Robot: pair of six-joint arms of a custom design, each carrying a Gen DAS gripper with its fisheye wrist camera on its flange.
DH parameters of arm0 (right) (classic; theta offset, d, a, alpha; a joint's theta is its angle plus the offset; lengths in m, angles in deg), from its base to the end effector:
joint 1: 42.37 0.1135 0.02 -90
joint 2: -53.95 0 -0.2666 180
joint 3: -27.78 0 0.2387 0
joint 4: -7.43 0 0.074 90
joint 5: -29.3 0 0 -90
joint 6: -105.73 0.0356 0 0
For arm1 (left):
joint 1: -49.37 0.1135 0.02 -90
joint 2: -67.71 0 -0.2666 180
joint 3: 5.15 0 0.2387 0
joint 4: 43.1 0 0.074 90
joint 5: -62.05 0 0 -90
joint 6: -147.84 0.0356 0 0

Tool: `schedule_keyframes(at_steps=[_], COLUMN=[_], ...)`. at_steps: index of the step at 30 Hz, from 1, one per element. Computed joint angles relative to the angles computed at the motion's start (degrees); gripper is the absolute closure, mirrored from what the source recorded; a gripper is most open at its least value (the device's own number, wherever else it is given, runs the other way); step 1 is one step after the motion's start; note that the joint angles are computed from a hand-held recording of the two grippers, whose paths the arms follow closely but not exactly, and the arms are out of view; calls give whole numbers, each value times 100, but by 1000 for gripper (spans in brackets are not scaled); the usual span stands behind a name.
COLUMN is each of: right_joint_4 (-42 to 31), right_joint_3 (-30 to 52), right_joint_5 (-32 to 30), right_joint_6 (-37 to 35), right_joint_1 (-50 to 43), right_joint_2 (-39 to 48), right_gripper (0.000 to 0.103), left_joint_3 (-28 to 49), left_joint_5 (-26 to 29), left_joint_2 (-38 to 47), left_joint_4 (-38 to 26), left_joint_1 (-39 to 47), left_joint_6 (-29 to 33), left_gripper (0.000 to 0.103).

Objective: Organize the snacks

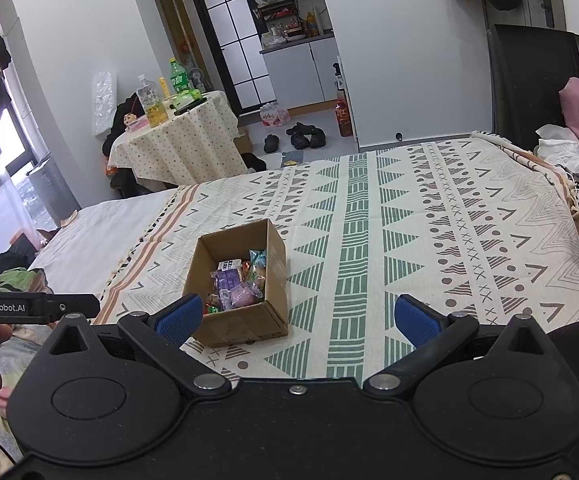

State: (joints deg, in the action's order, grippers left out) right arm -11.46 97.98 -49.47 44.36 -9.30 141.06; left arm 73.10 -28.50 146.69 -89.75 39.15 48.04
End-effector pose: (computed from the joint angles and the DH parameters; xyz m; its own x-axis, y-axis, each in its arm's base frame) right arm 0.2747 0.1706 0.2466 -0.6233 0.1550 -0.7665 -0.1187 0.9501 0.2886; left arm 0.2775 -0.0497 0.2915 -0.7427 -0.0390 -0.6685 0.0453 0.9931 -0.1083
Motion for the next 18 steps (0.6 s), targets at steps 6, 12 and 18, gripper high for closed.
schedule_keyframes(at_steps=[6, 12, 18], right_joint_4=[-2, 13, 0], right_joint_3=[3, -107, -92], right_joint_5=[5, -49, -41], right_joint_6=[1, 4, 15], right_joint_1=[4, -66, -61], right_joint_2=[6, -56, -42], right_gripper=[0, 0, 0], left_joint_3=[-63, -85, -89], left_joint_5=[11, 63, 69], left_joint_2=[-6, -1, -4], left_joint_4=[40, 60, 55], left_joint_1=[-39, -15, -9], left_joint_6=[4, 71, 80], left_gripper=[0, 0, 0])
